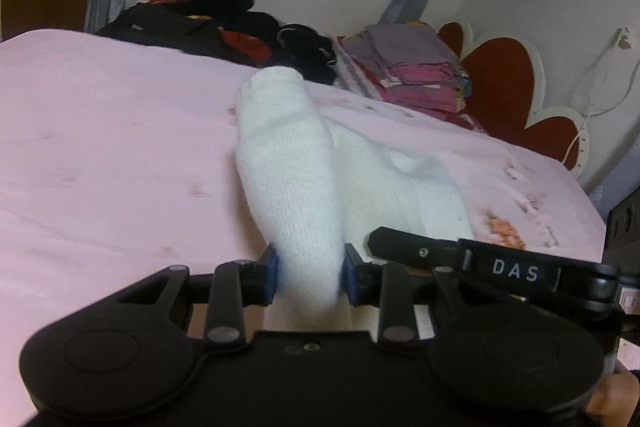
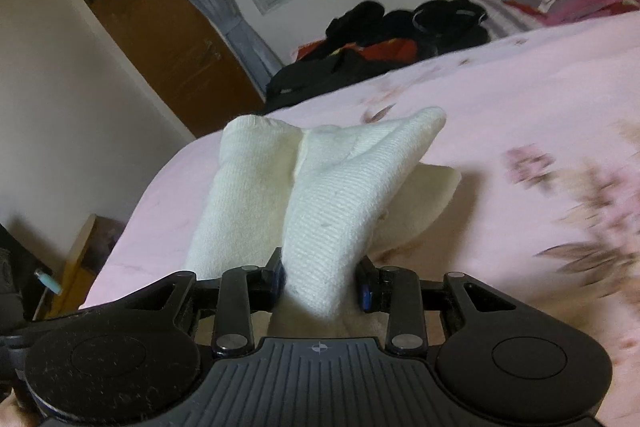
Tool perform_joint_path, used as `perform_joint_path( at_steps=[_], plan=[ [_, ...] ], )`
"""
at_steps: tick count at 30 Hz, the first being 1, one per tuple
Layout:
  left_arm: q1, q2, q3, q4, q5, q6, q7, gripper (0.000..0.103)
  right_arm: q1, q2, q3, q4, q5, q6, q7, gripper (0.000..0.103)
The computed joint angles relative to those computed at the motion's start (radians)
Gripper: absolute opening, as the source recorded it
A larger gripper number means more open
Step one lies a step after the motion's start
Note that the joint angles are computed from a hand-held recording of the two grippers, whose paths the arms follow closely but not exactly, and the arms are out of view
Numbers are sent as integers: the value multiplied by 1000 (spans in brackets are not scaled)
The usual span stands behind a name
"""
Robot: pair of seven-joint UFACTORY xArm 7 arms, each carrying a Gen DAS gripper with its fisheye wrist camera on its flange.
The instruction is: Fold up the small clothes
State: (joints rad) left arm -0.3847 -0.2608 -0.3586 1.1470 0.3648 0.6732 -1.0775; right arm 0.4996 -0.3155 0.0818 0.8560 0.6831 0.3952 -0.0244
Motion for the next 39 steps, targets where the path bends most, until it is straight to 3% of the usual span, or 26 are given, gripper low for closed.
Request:
perform_joint_path(
  at_steps=[4, 7, 13, 15, 17, 22, 24, 25, 30, 34, 39],
  plan=[
    [9, -63, 55, -95, -65, -35, 77, 30, 23, 96, 25, 44, 33, -50, 2, 34],
    [33, -95, 62, -165, -94, -50, 95, 31, 0, 147, 53, 61, -12, -64, 42, 34],
    [79, -124, 44, -244, -93, -121, 109, 47, -33, 155, 55, 37, -49, -44, 53, 35],
    [89, -123, 32, -233, -86, -104, 105, 51, -58, 142, 69, 18, -107, -53, 118, 51],
    [97, -124, 26, -222, -83, -101, 97, 50, -78, 120, 70, -1, -162, -59, 164, 60],
    [173, -157, -38, -208, 36, -98, -8, 47, -157, 97, 132, 8, -459, -109, 357, 59],
    [187, -120, -45, -176, 64, -98, -17, 47, -136, 125, 124, 43, -495, -125, 343, 43],
    [189, -99, -47, -161, 75, -101, -30, 46, -127, 143, 122, 62, -510, -123, 336, 40],
    [166, 6, -44, -103, 155, -61, -75, 49, -100, 251, 126, 128, -561, -128, 320, 40],
    [121, 21, -2, -106, 163, -47, -90, 53, -112, 319, 122, 156, -696, -96, 436, 40],
    [82, -14, 17, -104, 145, 2, -76, 50, -110, 294, 115, 150, -682, -82, 423, 40]
  ],
)
